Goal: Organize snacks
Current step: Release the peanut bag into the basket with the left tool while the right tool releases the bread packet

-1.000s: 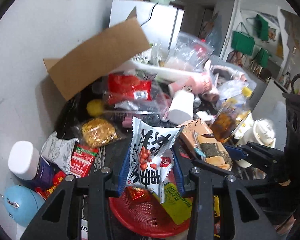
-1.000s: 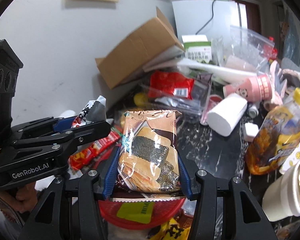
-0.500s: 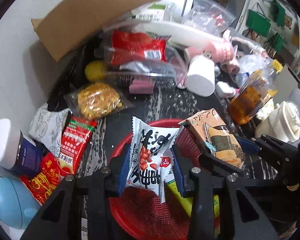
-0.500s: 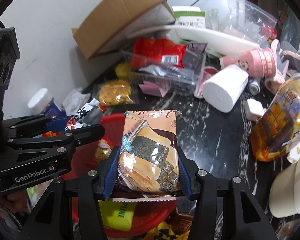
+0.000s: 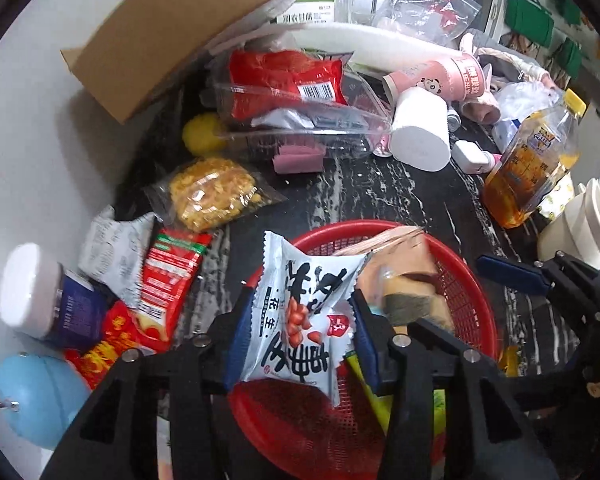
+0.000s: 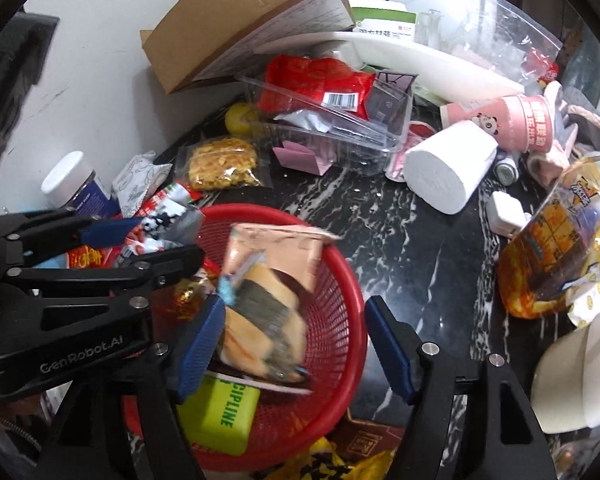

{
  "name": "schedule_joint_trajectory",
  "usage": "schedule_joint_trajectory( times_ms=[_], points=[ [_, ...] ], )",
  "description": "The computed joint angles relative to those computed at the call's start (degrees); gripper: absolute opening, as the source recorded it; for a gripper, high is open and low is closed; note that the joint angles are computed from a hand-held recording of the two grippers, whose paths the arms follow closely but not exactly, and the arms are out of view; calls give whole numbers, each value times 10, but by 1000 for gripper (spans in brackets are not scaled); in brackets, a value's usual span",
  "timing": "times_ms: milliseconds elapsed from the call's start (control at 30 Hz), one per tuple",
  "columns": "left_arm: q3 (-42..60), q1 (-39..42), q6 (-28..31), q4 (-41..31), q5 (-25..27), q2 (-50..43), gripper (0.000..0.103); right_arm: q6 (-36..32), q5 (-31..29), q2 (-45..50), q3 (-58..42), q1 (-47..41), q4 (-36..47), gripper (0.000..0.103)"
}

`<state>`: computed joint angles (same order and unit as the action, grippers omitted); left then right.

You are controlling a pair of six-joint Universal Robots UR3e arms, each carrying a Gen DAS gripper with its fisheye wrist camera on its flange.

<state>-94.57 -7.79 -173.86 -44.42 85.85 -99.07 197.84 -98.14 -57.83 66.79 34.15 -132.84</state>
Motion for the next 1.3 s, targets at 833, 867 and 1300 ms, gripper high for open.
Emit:
schedule_joint_trajectory(
  times_ms=[833,867,1300],
  points=[
    [-76,4,16,-12,-93,210,50,52,-110,-165,108,64,-28,72],
    [-81,5,16,-15,-99,223,50,58,-123,-177,113,71,-25,72],
    [-153,32,57,-116,-156,431,50,131,-252,-278,174,185,17,72]
  ],
)
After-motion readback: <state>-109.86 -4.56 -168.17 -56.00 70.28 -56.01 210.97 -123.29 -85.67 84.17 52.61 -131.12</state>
